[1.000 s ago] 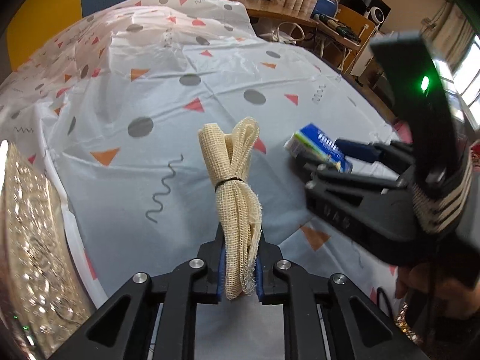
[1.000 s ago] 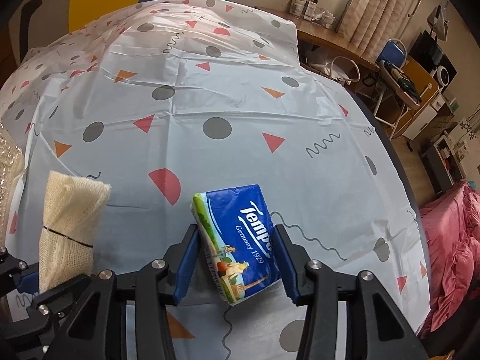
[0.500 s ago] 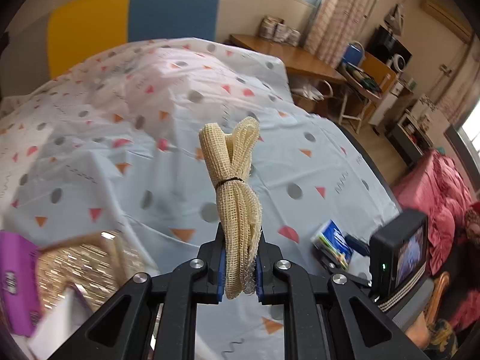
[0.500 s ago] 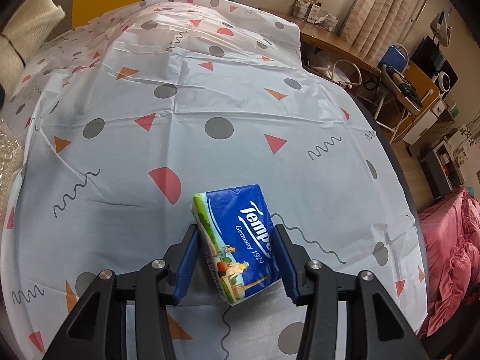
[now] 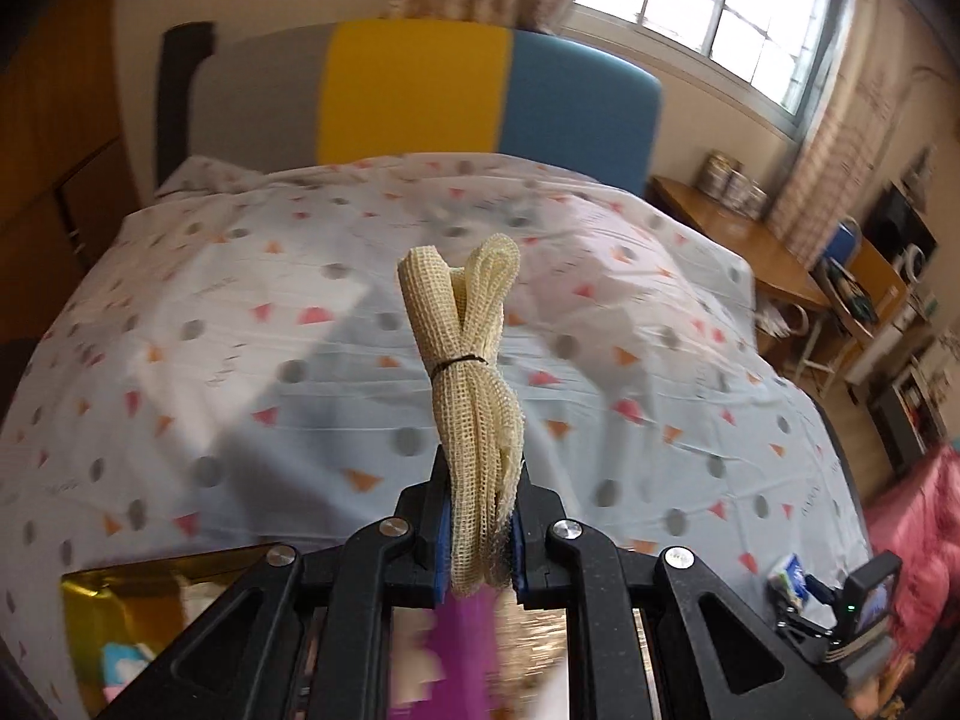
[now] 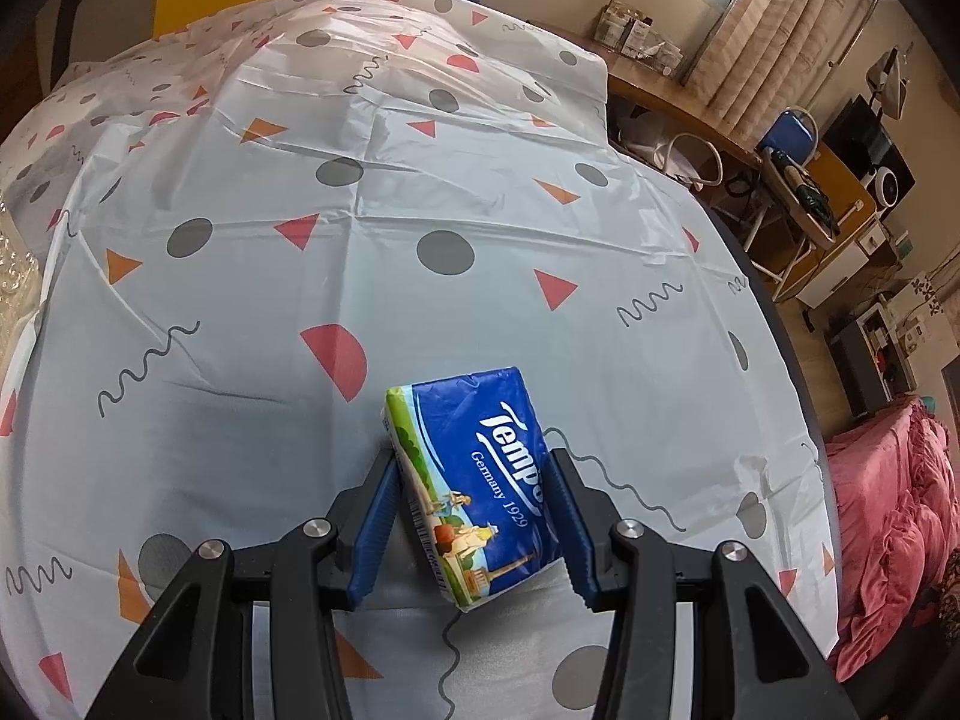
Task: Organize soft objects
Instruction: 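Carry the beige towel roll into the gold tray and open the left gripper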
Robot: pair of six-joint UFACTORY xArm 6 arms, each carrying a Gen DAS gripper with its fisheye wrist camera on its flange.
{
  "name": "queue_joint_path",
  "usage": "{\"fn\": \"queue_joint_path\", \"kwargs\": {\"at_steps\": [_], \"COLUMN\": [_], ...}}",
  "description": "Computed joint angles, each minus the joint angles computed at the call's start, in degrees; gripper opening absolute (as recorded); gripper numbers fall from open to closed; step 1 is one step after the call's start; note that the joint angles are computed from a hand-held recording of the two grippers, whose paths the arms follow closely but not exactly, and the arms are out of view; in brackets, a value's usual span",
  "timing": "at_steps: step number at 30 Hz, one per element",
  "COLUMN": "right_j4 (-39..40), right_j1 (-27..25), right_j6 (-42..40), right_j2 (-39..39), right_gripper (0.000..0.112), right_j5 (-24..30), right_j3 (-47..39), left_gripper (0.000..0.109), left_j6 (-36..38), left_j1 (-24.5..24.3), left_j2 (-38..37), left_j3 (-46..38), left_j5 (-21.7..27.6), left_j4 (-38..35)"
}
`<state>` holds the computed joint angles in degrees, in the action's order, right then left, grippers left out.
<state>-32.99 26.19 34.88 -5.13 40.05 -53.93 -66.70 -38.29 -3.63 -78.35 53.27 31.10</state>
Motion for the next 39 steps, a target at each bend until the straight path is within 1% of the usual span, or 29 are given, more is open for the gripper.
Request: {"fn": "queue_joint_path", "kwargs": {"at_steps": [3, 6, 9, 12, 14, 17, 20, 22, 24, 25, 27, 29, 31, 34, 36, 37, 38, 39], "right_j4": [-0.9, -2.1, -3.2, -4.0, -4.2, -4.8, -5.5, -6.0, -6.4, -6.5, -6.7, -7.1, -7.4, -7.9, -7.9, -8.0, -7.9, -7.9], "right_j1": [0.2, 0.6, 0.9, 1.3, 1.3, 1.5, 1.8, 2.1, 2.3, 2.3, 2.5, 2.8, 2.9, 3.3, 3.4, 3.4, 3.4, 3.4], "right_j6": [0.3, 0.8, 1.2, 1.5, 1.7, 1.9, 2.1, 2.3, 2.6, 2.6, 2.8, 3.2, 3.4, 3.8, 3.9, 3.9, 4.0, 4.0], "right_j2": [0.1, 0.3, 0.3, 0.3, 0.3, 0.4, 0.5, 0.6, 0.6, 0.6, 0.7, 0.8, 0.9, 1.0, 1.0, 1.0, 1.0, 1.0], "right_gripper": [0.049, 0.049, 0.049, 0.049, 0.049, 0.049, 0.049, 0.049, 0.049, 0.049, 0.049, 0.049, 0.049, 0.049, 0.049, 0.049, 0.049, 0.049], "right_j5": [0.3, 0.7, 1.0, 1.3, 1.4, 1.6, 2.0, 2.3, 2.6, 2.7, 2.9, 3.3, 3.6, 4.1, 4.1, 4.2, 4.2, 4.2], "right_j3": [0.0, -0.1, -0.1, -0.1, 0.0, 0.0, -0.2, -0.2, -0.2, -0.2, -0.4, -0.5, -0.6, -0.7, -0.7, -0.7, -0.7, -0.7], "left_gripper": [0.015, 0.015, 0.015, 0.015, 0.015, 0.015, 0.015, 0.015, 0.015, 0.015, 0.015, 0.015, 0.015, 0.015, 0.017, 0.017, 0.02, 0.021], "left_j6": [-2.7, -5.5, -8.6, -12.3, -14.9, -19.5, -25.6, -29.4, -33.4, -35.1, -38.3, -39.8, -40.5, -39.9, -39.5, -39.7, -40.5, -41.8], "left_j1": [2.1, 3.0, 3.1, 2.1, 0.7, -2.7, -7.9, -11.7, -16.6, -18.6, -21.9, -23.9, -24.2, -22.3, -22.1, -21.7, -21.3, -21.3], "left_j2": [-7.8, -15.0, -22.6, -29.5, -34.1, -40.8, -46.7, -49.3, -50.3, -50.7, -50.5, -49.0, -47.3, -44.7, -42.3, -41.9, -42.3, -42.8], "left_j3": [9.1, 17.3, 25.5, 32.1, 36.3, 41.7, 46.2, 48.0, 48.7, 49.1, 49.8, 49.9, 50.6, 52.2, 52.1, 52.7, 54.0, 54.8], "left_j5": [0.0, 0.1, -0.4, -0.4, 0.2, 2.4, 5.3, 7.4, 9.9, 10.5, 10.6, 9.9, 7.3, 1.7, 2.2, 1.4, -0.1, -0.4], "left_j4": [0.6, 1.0, 0.8, 0.8, 1.3, 1.4, 2.4, 3.1, 4.8, 5.4, 5.8, 5.5, 4.8, 2.3, 0.7, -0.1, -0.7, -1.2]}}
